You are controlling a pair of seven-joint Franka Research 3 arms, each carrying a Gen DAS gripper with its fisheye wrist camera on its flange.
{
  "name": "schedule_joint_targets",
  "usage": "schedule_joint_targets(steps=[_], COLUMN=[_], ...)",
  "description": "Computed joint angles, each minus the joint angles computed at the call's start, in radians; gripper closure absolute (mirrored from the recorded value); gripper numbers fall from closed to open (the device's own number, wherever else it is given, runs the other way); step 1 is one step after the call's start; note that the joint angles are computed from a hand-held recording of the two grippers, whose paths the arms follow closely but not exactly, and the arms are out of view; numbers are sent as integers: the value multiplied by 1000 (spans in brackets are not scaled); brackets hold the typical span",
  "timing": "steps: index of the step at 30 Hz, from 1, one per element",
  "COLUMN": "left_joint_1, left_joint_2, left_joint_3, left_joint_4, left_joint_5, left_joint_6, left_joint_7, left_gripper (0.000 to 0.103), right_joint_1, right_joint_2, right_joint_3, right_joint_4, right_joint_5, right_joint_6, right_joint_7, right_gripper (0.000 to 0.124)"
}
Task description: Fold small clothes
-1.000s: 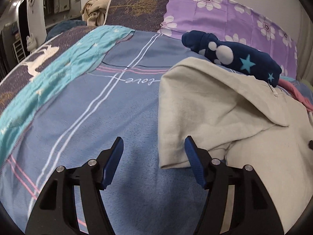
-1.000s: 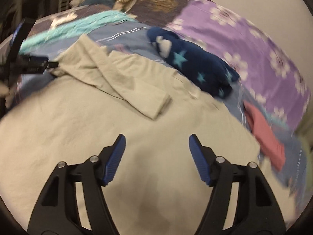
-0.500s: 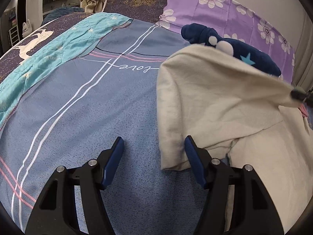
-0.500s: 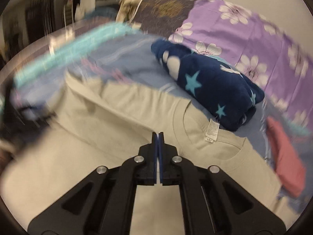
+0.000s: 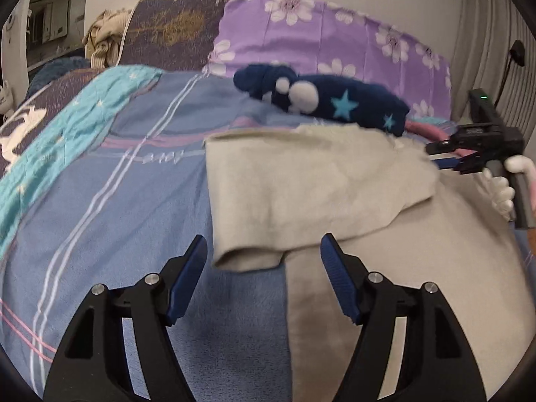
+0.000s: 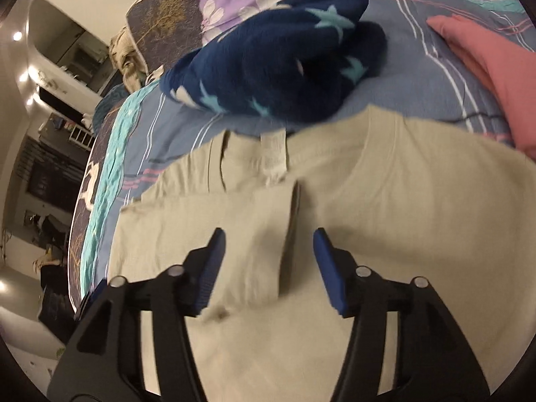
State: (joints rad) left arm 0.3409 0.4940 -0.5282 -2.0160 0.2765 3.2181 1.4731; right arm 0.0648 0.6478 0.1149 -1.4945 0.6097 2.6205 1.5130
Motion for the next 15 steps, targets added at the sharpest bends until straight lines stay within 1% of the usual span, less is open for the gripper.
schedule_joint_targets(steps=[2, 3, 4, 5, 6, 7, 8, 9, 10, 11, 12, 13, 14, 15], left_joint_1=[-69, -120, -143, -197, -246, -306, -343, -373, -378, -368, -341, -323, -322, -340], left_joint_2=[3, 4, 6, -1, -6, -12, -16, -20, -22, -23, -22, -20, -19, -21], left_joint_3=[70, 118, 142, 196, 248, 311, 351, 384, 392, 382, 356, 338, 336, 356], left_joint_4=[23, 44, 55, 61, 64, 67, 66, 64, 62, 57, 55, 55, 56, 55], left_joint_5=[-7, -12, -18, -14, -7, 7, 19, 31, 36, 35, 27, 21, 20, 26], left_joint_6=[-42, -81, -96, -98, -98, -98, -95, -89, -83, -77, -75, -76, -77, -76], left_joint_7=[-21, -33, -30, -43, -56, -79, -94, -109, -113, -111, -103, -96, -95, -101], left_gripper=[33, 33, 33, 32, 31, 31, 31, 31, 31, 31, 31, 31, 31, 31], right_joint_1=[-8, -6, -2, 5, 11, 39, 65, 69, 58, 47, 43, 24, 13, 9], right_joint_2=[-25, -23, -15, -5, -1, 4, 9, 10, -9, -43, -68, -120, -162, -204], right_joint_3=[26, 31, 35, 38, 40, 22, -1, -2, 20, 43, 52, 77, 87, 88], right_joint_4=[-55, -59, -49, -36, -28, -18, -6, 6, -13, -48, -69, -119, -158, -198], right_joint_5=[16, 17, 12, 11, 10, -17, -49, -60, -36, -8, 8, 53, 85, 110], right_joint_6=[41, 47, 40, 40, 41, 50, 50, 33, 60, 105, 131, 179, 209, 238], right_joint_7=[-76, -99, -119, -131, -139, -126, -100, -92, -109, -143, -158, -193, -216, -232], right_gripper=[58, 55, 54, 54, 62, 87, 109, 115, 115, 115, 115, 115, 115, 115])
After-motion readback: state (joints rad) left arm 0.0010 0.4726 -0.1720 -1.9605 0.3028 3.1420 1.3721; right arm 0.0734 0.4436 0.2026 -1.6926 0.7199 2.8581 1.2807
